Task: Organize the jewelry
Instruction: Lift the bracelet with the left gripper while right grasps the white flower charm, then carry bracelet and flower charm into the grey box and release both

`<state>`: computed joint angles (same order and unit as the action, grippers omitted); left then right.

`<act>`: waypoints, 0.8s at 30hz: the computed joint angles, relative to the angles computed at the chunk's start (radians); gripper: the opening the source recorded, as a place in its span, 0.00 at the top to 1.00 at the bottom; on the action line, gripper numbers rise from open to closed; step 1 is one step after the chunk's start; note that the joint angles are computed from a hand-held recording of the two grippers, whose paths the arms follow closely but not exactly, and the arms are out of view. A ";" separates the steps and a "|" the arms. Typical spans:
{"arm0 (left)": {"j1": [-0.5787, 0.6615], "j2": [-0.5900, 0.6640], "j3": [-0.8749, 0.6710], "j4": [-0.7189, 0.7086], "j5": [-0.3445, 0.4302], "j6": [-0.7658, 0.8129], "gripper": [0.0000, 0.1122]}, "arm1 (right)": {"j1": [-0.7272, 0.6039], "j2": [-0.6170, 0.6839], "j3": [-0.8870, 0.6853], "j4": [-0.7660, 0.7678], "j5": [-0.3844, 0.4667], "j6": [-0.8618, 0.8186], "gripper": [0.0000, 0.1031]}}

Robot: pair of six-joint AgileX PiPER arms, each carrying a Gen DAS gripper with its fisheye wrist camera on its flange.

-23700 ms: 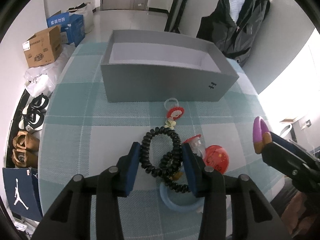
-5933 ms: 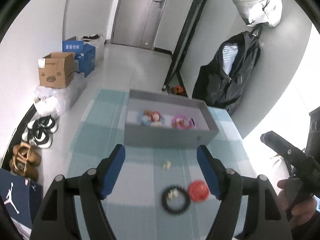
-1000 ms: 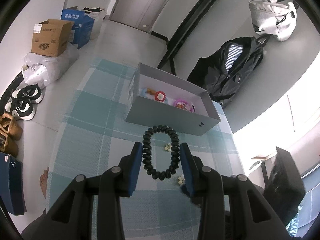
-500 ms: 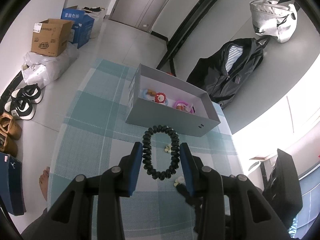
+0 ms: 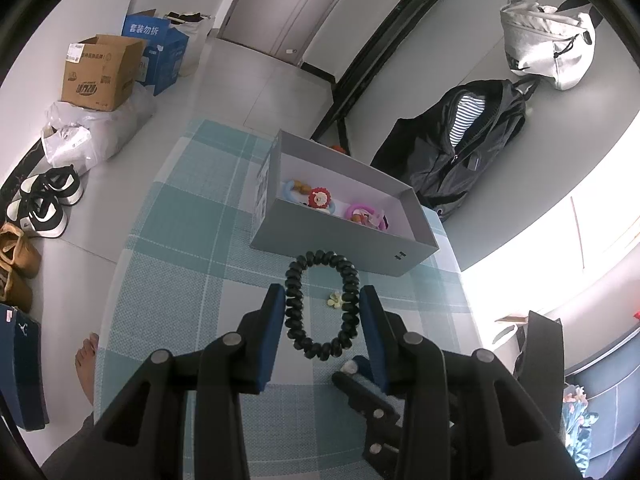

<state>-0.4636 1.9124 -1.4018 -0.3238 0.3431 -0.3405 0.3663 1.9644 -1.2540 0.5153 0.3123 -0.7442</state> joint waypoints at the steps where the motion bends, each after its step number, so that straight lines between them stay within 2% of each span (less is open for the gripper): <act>1: 0.000 0.000 0.000 0.003 0.000 -0.002 0.71 | -0.009 0.002 -0.005 0.031 0.014 -0.022 0.87; 9: -0.005 -0.004 -0.007 0.035 0.002 -0.030 0.71 | -0.109 -0.001 -0.058 0.282 0.145 -0.156 0.91; 11: -0.004 -0.003 -0.020 0.045 0.010 -0.035 0.71 | -0.147 0.000 -0.086 0.345 0.211 -0.170 0.91; 15: -0.018 0.015 -0.103 0.207 0.062 -0.140 0.71 | -0.211 0.011 -0.171 0.393 0.333 -0.142 0.91; 17: -0.009 0.020 -0.123 0.171 0.057 -0.103 0.71 | -0.233 0.033 -0.246 0.384 0.387 -0.102 0.91; 20: 0.004 0.064 -0.212 0.138 0.102 -0.056 0.71 | -0.258 0.048 -0.325 0.390 0.435 -0.081 0.91; 24: 0.009 0.186 -0.424 0.183 0.230 -0.044 0.71 | -0.267 0.114 -0.489 0.337 0.483 -0.024 0.91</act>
<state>-0.4547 2.0982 -1.8255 -0.1412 0.5735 -0.3842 0.0996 2.0787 -1.7430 0.8522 0.7953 -0.7678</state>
